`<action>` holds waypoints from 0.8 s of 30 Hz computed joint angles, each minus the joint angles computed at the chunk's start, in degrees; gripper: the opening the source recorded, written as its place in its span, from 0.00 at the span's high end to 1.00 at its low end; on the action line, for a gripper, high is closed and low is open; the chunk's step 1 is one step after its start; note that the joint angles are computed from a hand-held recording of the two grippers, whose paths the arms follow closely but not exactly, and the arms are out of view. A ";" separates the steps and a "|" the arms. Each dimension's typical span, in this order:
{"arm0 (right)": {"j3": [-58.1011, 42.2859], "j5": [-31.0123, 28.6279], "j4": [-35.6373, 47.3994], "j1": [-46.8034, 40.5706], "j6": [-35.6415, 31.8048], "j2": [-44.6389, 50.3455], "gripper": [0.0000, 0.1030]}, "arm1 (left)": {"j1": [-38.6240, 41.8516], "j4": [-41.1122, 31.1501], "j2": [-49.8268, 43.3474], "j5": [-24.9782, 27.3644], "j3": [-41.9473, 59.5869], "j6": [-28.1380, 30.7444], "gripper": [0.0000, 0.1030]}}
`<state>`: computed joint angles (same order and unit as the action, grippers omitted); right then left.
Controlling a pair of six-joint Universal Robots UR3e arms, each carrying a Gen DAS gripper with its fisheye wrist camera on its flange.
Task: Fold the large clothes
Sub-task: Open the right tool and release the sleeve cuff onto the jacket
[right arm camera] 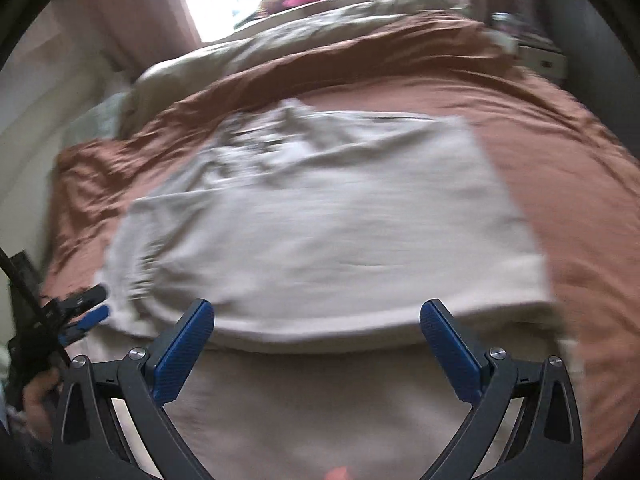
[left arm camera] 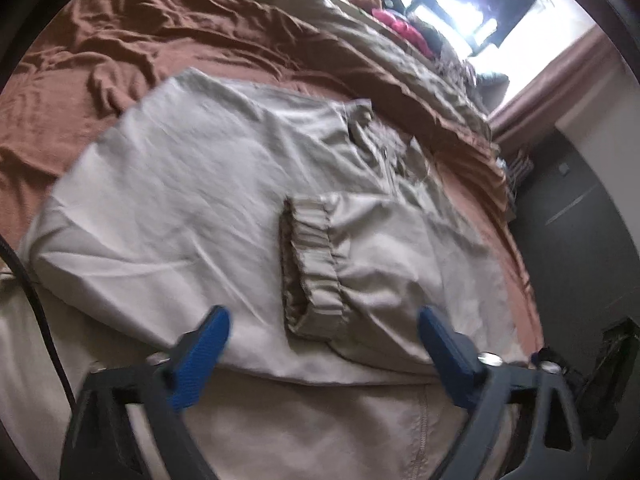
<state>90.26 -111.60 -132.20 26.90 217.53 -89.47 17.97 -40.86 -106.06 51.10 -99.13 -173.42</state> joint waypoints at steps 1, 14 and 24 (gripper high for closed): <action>2.54 -0.01 0.40 -1.30 -0.54 -2.83 0.00 | -1.32 -0.66 -0.85 1.66 0.90 0.36 0.22; 10.96 -2.30 18.05 -9.38 -0.01 -15.81 0.01 | -8.27 7.16 -4.12 14.12 -0.18 1.31 0.93; 14.56 0.47 12.65 -17.80 -2.53 -14.06 0.05 | -5.51 8.39 -1.11 14.24 -1.84 0.18 1.00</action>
